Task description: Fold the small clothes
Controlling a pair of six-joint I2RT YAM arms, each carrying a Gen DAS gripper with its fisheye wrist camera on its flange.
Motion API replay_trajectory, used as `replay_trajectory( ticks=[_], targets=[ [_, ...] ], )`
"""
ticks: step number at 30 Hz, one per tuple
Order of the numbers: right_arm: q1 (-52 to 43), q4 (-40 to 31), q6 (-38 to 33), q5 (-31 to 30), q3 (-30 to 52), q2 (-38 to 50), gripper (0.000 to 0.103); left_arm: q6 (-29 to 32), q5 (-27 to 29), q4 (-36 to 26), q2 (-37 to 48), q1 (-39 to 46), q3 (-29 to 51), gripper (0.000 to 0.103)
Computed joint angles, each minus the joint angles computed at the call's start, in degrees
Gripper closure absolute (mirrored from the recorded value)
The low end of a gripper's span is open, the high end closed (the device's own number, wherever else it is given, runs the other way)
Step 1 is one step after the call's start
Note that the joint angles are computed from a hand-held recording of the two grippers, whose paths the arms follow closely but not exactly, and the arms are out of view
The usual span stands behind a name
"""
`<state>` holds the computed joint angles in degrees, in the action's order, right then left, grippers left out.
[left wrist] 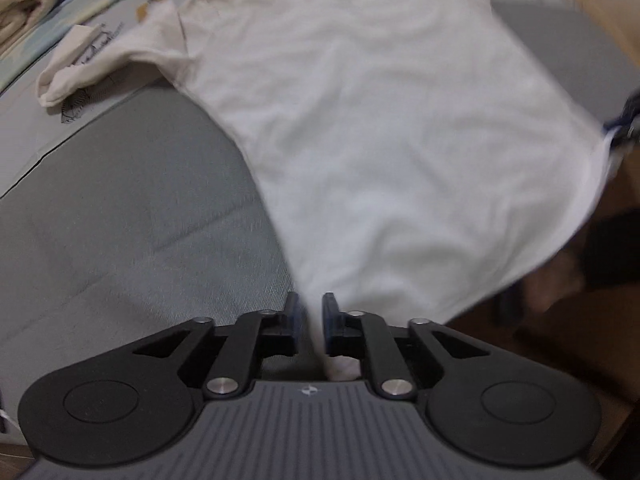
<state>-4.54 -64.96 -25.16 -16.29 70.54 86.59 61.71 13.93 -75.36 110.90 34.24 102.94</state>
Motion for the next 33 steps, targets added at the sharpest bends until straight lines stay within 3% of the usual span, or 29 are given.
replay_trajectory(
  ticks=[1,3,8,12,17,19,24,26,27,28,29,33],
  targets=[
    [-0.75,0.42,1.08,-0.83,0.60,0.06,0.067,-1.97,1.49,-1.46,1.60,0.21,2.99,0.071],
    [-1.93,1.42,3.13,-1.69,1.72,0.47,0.060,-7.02,1.32,-1.82,2.72,-1.72,4.75,0.071],
    [-1.56,2.50,5.42,-0.64,2.61,2.25,0.057,-11.39,-2.39,1.52,3.55,-5.25,1.44,0.071],
    [-3.10,0.81,4.28,-3.92,3.03,1.61,0.057,-10.80,-4.57,5.38,1.06,-6.11,-4.49,0.071],
    [-3.59,-0.57,2.37,-7.52,2.81,0.97,0.056,-10.59,-4.33,5.35,0.79,-5.93,-4.59,0.066],
    [-3.59,0.84,4.26,-5.92,2.34,0.86,0.050,-11.17,-4.52,5.87,1.06,-6.24,-4.89,0.066],
    [0.47,3.83,6.32,2.96,-0.97,1.90,0.049,-11.10,-8.00,7.69,1.84,-7.04,-6.77,0.066],
    [1.93,3.78,5.31,4.39,-1.91,2.55,0.051,-10.57,-10.02,8.63,2.01,-7.00,-7.96,0.066],
    [2.33,3.98,4.82,4.47,-2.37,2.72,0.066,-9.97,-11.46,9.49,1.83,-7.04,-8.99,0.071],
    [2.52,4.33,3.78,4.36,-2.92,2.33,0.090,-8.92,-13.05,10.45,1.42,-7.14,-10.39,0.075],
    [2.48,4.17,2.66,3.83,-2.95,2.17,0.099,-8.02,-13.49,11.17,0.88,-7.09,-11.47,0.075],
    [2.49,3.14,2.22,4.19,-2.07,2.46,0.098,-8.14,-12.76,12.14,-0.66,-6.90,-12.25,0.075]
  ],
)
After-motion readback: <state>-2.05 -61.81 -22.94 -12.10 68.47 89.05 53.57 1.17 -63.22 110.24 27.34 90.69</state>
